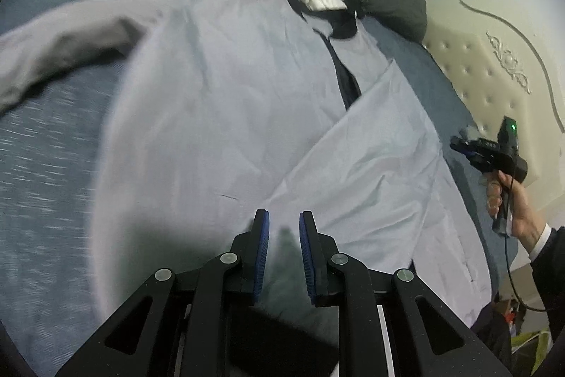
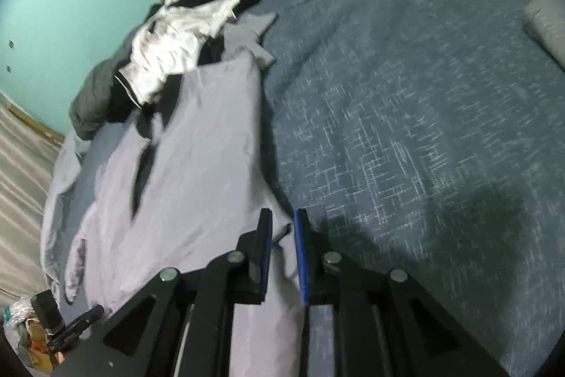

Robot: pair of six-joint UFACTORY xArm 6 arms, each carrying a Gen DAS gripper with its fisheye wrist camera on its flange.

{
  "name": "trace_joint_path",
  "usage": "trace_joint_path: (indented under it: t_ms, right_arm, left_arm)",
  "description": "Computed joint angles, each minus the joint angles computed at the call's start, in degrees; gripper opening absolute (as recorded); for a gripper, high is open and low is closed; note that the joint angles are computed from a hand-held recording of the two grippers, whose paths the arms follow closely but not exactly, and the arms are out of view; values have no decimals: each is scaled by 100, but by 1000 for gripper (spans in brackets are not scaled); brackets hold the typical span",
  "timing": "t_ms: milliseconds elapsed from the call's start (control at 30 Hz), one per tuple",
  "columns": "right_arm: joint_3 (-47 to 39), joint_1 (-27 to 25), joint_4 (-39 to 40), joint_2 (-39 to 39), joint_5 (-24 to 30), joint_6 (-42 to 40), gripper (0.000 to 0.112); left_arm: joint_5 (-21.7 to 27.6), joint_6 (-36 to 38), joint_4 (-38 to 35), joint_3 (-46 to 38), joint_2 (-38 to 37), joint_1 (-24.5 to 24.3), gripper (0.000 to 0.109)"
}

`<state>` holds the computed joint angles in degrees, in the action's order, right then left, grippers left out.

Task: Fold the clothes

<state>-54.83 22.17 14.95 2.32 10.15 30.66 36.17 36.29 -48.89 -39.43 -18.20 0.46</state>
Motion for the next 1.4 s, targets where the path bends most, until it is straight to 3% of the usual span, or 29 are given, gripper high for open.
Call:
trace_joint_path:
  t_ms: [167, 333, 500, 700, 833, 967, 1100, 1400]
  right_arm:
    - [360, 204, 82, -511, -27, -95, 13]
    - [462, 453, -392, -802, 273, 172, 13]
    - [664, 624, -755, -1092, 361, 528, 13]
    - [972, 679, -1048, -1483, 534, 803, 13]
    - [1099, 682, -925, -1579, 607, 665, 13]
    - [1054, 705, -695, -1481, 561, 525, 13]
    - [755, 782, -559, -1218, 625, 285, 13]
    - [-877, 1122, -819, 232, 1281, -146, 13]
  left_arm:
    - [674, -83, 421, -29, -289, 496, 28]
    - [1007, -142, 689, 150, -684, 591, 28]
    - [1138, -195, 857, 272, -976, 120, 28]
    - [857, -671, 1540, 465, -893, -466, 28]
    - [785, -838, 1793, 576, -781, -582, 28]
    - [709, -1007, 2112, 618, -791, -735, 28]
    - [852, -948, 1875, 492, -950, -557, 28]
    - [828, -885, 1967, 521, -787, -459, 28]
